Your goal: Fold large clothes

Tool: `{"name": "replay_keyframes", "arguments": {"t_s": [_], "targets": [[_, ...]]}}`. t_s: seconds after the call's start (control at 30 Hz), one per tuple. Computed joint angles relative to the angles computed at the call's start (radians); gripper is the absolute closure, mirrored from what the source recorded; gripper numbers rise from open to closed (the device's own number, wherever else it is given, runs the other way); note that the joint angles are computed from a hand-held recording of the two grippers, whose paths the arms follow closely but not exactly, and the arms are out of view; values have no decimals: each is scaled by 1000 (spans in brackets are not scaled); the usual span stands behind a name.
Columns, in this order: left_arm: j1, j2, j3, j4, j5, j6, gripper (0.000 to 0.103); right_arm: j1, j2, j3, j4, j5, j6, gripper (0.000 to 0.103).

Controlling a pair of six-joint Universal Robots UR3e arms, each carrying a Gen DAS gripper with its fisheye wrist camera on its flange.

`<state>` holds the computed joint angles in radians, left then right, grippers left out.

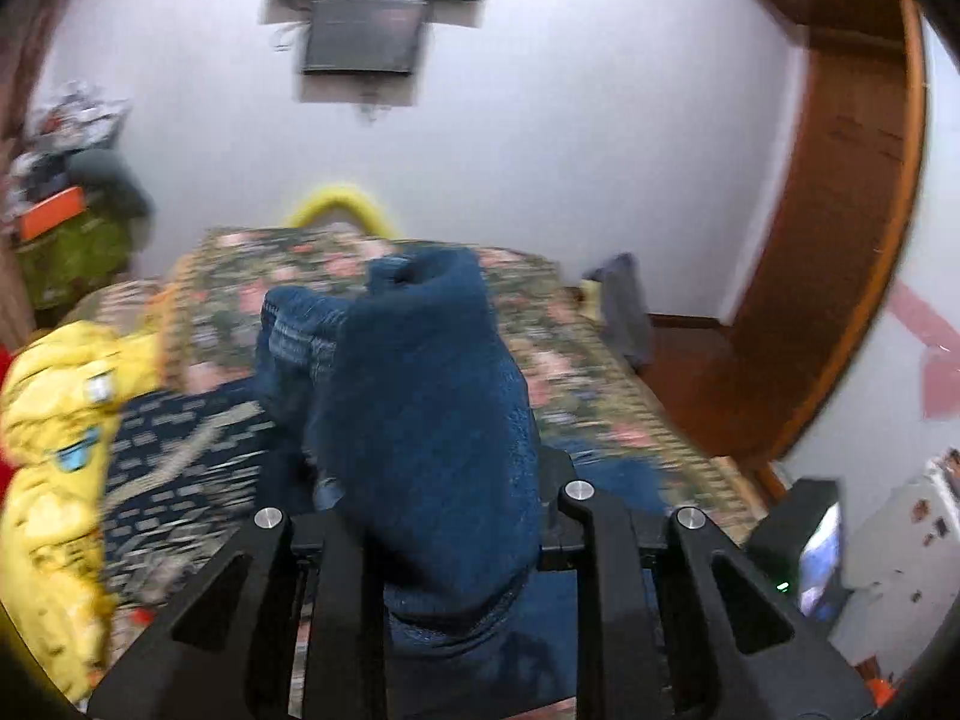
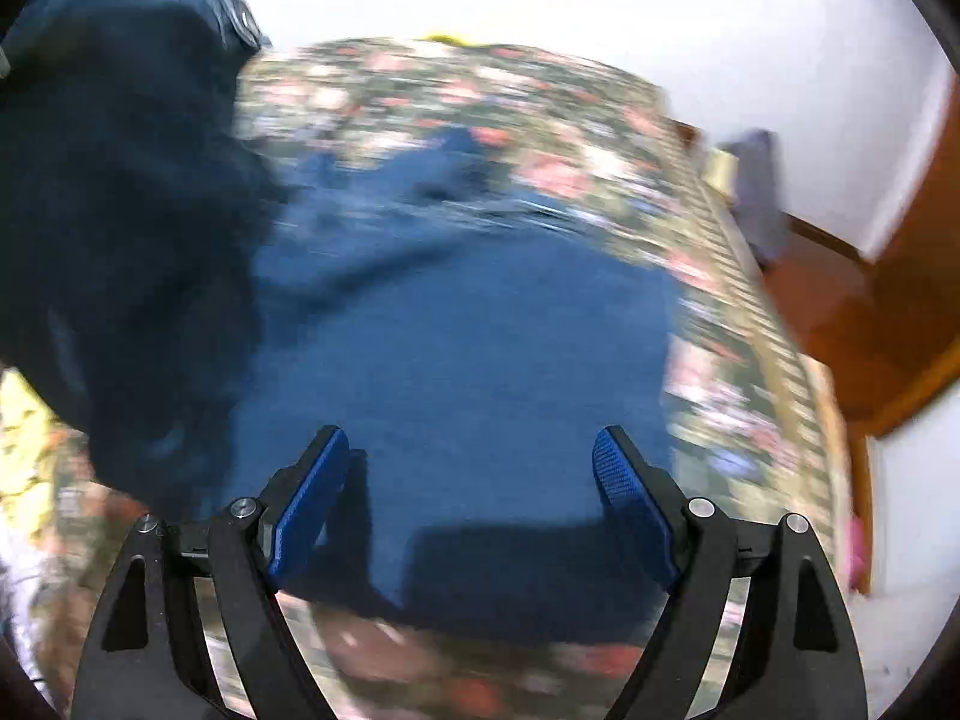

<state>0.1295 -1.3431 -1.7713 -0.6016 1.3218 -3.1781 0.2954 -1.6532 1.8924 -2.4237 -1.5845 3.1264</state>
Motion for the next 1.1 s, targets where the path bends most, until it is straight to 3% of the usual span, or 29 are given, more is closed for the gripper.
{"name": "replay_keyframes", "arguments": {"t_s": [0.17, 0.33, 0.6, 0.67, 0.8, 0.87, 1.1], "targets": [[-273, -274, 195, 18, 79, -14, 82, -277, -248, 192, 99, 188, -80, 21], [-360, -428, 253, -86, 11, 19, 84, -461, -397, 272, 198, 249, -192, 21], [-447, -420, 223, -143, 125, 117, 82, -583, -502, 289, 312, 280, -269, 21], [-443, -393, 240, -189, 129, 134, 72, -601, -521, 284, 332, 295, -280, 21], [-414, -262, 182, -209, 25, 160, 47, -626, -607, 258, 422, 329, -300, 21], [-420, -191, 156, -180, 65, 153, 31, -649, -652, 240, 472, 352, -326, 21], [-320, -30, 72, -147, 200, 178, 10, -598, -670, 143, 467, 370, -319, 21]]}}
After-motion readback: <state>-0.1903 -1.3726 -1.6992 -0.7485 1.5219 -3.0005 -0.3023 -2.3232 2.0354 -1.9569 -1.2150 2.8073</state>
